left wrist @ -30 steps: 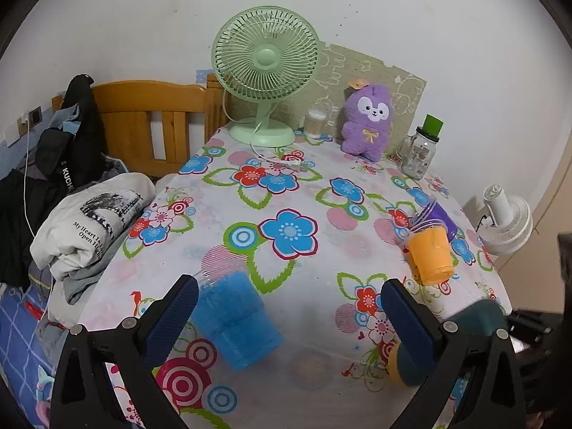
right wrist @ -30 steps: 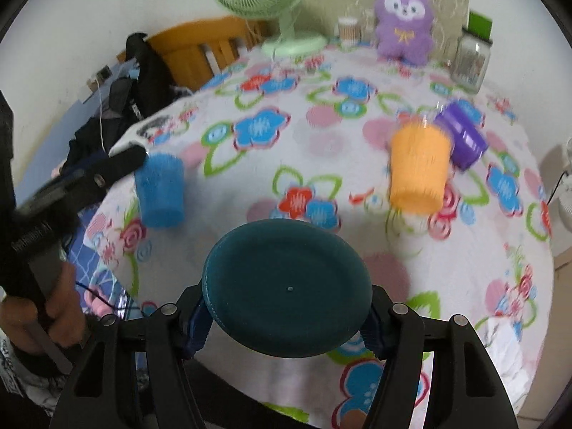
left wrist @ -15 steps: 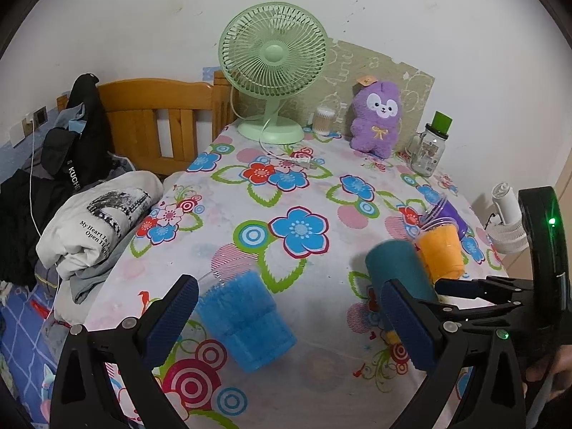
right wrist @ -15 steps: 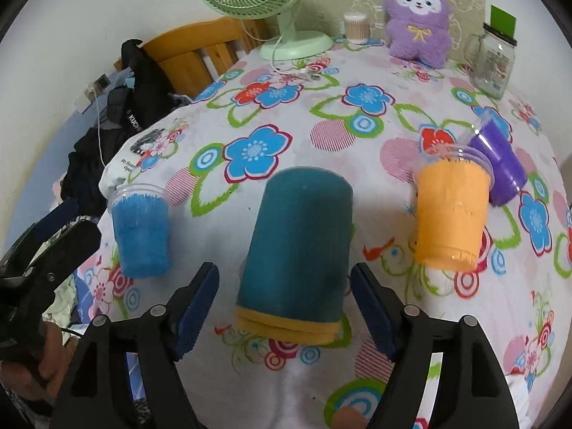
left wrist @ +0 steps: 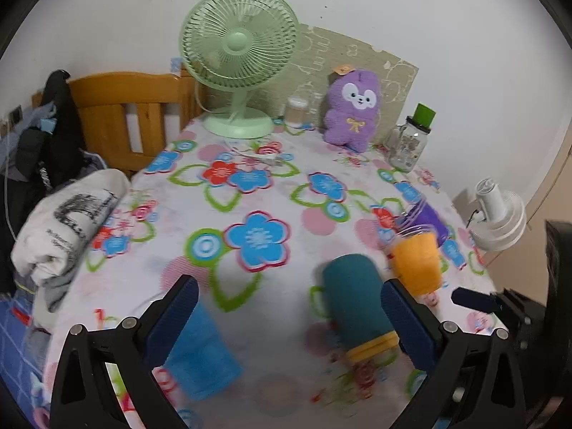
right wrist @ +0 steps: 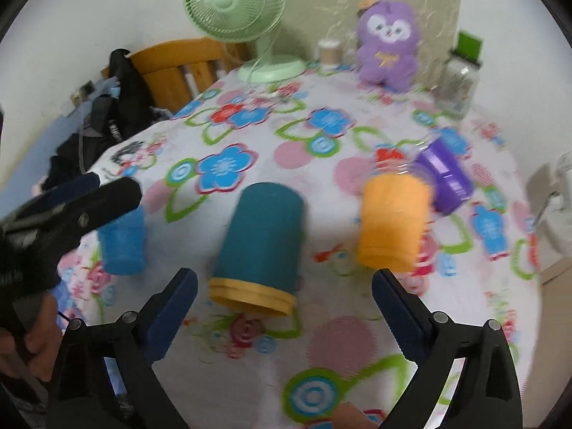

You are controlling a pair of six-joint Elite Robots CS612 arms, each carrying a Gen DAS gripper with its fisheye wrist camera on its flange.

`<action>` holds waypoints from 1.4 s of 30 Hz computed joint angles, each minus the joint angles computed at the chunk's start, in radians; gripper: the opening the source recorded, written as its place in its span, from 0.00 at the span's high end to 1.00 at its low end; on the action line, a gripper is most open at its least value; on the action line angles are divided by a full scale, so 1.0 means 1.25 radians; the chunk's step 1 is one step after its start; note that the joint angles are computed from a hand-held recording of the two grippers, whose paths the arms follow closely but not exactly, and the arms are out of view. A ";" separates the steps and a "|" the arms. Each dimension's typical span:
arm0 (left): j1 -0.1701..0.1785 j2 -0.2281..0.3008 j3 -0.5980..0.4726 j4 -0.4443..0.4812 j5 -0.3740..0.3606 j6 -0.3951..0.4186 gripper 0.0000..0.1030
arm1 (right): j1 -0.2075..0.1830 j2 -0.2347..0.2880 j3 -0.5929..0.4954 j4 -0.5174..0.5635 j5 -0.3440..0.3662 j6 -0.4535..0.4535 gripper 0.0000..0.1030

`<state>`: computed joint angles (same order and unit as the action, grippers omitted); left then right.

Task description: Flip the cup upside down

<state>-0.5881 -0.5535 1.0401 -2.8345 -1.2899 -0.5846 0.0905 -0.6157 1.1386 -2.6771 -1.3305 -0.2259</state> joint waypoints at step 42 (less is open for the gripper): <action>-0.005 0.159 -0.345 0.350 -0.108 0.040 0.34 | -0.052 -0.025 0.069 -0.067 0.039 0.067 0.04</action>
